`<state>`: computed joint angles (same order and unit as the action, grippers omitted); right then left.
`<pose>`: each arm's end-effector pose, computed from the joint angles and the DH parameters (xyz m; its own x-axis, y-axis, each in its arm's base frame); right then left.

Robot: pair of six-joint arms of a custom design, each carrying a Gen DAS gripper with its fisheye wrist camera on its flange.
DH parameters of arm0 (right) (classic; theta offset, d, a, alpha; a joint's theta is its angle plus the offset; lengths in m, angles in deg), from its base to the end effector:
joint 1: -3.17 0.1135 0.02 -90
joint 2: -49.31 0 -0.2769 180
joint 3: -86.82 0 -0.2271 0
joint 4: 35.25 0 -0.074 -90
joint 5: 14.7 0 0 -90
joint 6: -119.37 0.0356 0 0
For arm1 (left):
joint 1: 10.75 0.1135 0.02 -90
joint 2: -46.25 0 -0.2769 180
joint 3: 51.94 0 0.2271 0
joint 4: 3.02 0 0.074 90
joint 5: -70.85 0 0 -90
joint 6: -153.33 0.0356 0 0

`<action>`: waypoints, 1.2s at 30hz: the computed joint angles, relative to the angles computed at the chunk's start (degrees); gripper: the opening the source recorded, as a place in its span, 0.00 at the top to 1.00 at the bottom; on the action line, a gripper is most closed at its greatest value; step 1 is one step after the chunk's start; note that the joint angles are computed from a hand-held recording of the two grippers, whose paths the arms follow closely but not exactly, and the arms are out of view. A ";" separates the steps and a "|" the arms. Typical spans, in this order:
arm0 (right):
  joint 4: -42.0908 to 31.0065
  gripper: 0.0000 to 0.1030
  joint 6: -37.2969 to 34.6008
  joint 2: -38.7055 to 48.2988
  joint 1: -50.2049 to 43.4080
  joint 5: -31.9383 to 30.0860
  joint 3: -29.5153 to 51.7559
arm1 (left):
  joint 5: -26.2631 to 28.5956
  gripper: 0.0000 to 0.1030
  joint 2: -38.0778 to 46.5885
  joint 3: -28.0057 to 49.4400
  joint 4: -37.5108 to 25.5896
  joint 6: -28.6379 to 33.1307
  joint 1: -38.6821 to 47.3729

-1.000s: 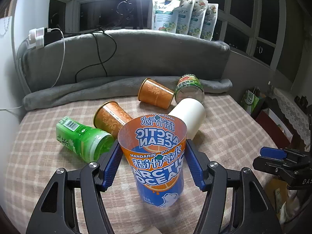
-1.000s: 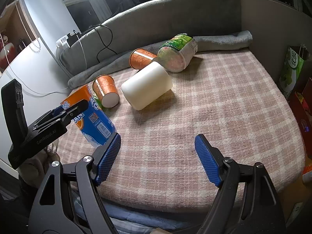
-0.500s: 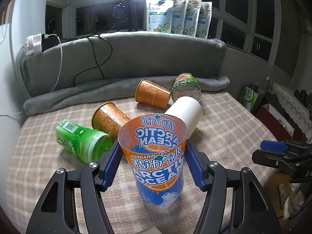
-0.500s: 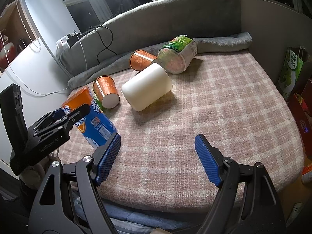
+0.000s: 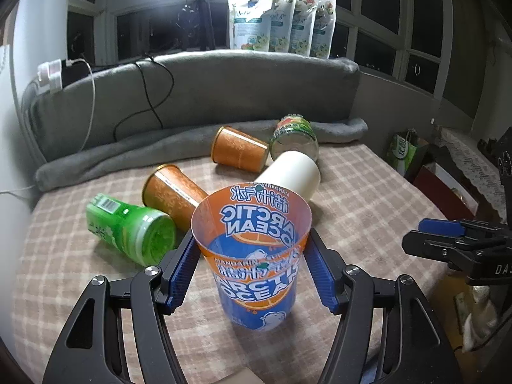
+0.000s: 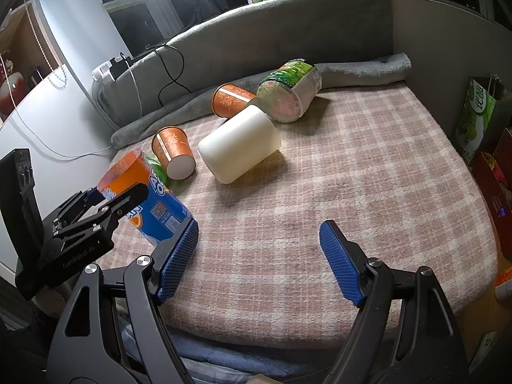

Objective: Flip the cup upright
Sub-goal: 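Rotate the held bottle with the left tool so its base points down, then lower the bottle onto the table with the left tool and open it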

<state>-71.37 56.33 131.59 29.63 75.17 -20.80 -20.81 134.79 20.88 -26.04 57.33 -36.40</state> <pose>0.2530 0.1260 0.2700 -0.7768 0.1198 -0.6182 -0.1063 0.9427 0.3163 0.2862 -0.1363 0.2602 -0.6041 0.1742 -0.7776 0.3511 0.9342 -0.0635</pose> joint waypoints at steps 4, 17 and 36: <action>-0.10 0.21 0.01 -0.20 -0.01 0.13 -0.06 | 0.51 0.35 0.30 -0.08 -0.38 -0.79 -0.04; -0.20 0.21 0.17 -0.62 0.29 0.31 -0.16 | 4.41 0.26 -0.85 -0.95 -0.90 -1.63 1.10; 2.00 0.21 -0.87 -1.49 7.14 13.93 1.66 | 4.71 0.23 -13.02 -8.59 -0.28 -0.81 3.66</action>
